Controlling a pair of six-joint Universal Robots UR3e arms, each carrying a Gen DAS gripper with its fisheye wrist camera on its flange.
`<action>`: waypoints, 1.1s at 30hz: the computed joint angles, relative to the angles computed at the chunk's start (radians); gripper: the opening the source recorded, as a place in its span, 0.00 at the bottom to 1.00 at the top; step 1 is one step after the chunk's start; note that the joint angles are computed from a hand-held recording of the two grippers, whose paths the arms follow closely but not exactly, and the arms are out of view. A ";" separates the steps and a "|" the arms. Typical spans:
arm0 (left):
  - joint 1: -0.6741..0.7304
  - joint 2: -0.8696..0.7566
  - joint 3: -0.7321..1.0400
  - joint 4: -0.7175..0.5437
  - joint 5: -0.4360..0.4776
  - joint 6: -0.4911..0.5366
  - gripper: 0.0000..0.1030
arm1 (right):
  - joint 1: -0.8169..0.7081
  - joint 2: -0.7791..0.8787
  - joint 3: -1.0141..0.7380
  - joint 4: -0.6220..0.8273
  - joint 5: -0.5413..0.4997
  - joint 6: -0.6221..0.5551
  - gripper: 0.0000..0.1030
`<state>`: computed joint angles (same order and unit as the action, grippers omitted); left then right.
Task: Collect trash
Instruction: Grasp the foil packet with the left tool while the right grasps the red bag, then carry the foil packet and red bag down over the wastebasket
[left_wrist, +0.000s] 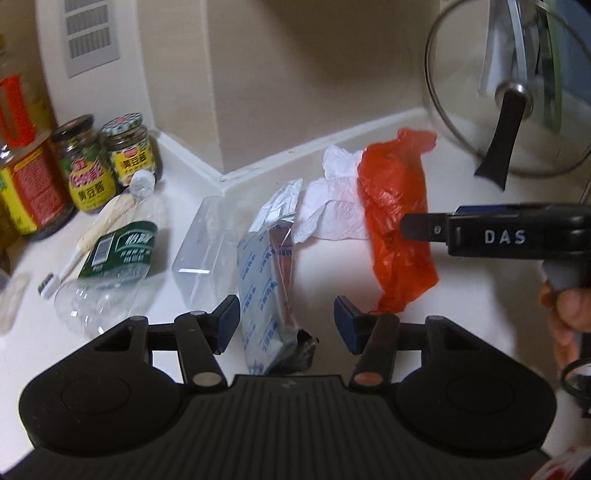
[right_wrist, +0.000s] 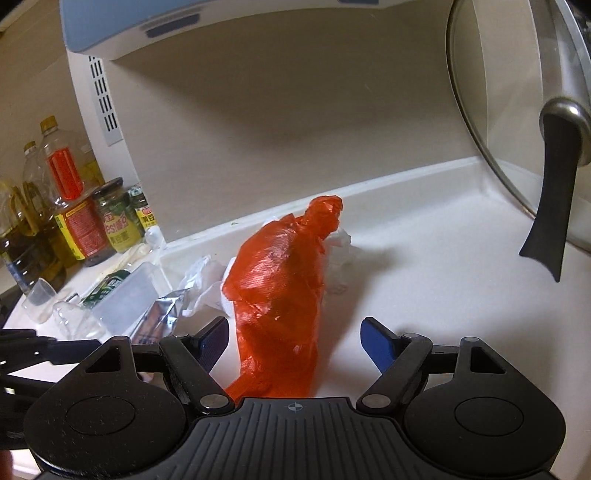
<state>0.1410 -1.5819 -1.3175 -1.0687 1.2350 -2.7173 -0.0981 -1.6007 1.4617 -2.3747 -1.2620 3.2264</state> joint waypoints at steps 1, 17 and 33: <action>-0.018 -0.020 0.013 0.007 0.026 0.003 0.49 | -0.002 0.004 0.001 -0.004 0.007 -0.001 0.76; -0.003 -0.009 -0.029 0.038 0.049 0.012 0.22 | 0.002 0.090 -0.018 -0.066 0.047 0.027 0.48; 0.233 0.312 -0.174 -0.176 -0.214 0.064 0.22 | 0.036 -0.201 0.150 0.011 -0.050 0.060 0.27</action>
<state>0.3739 -1.2703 -1.4920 -1.2449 1.0213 -2.6532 -0.0625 -1.8017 1.6113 -2.3637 -1.3121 3.2864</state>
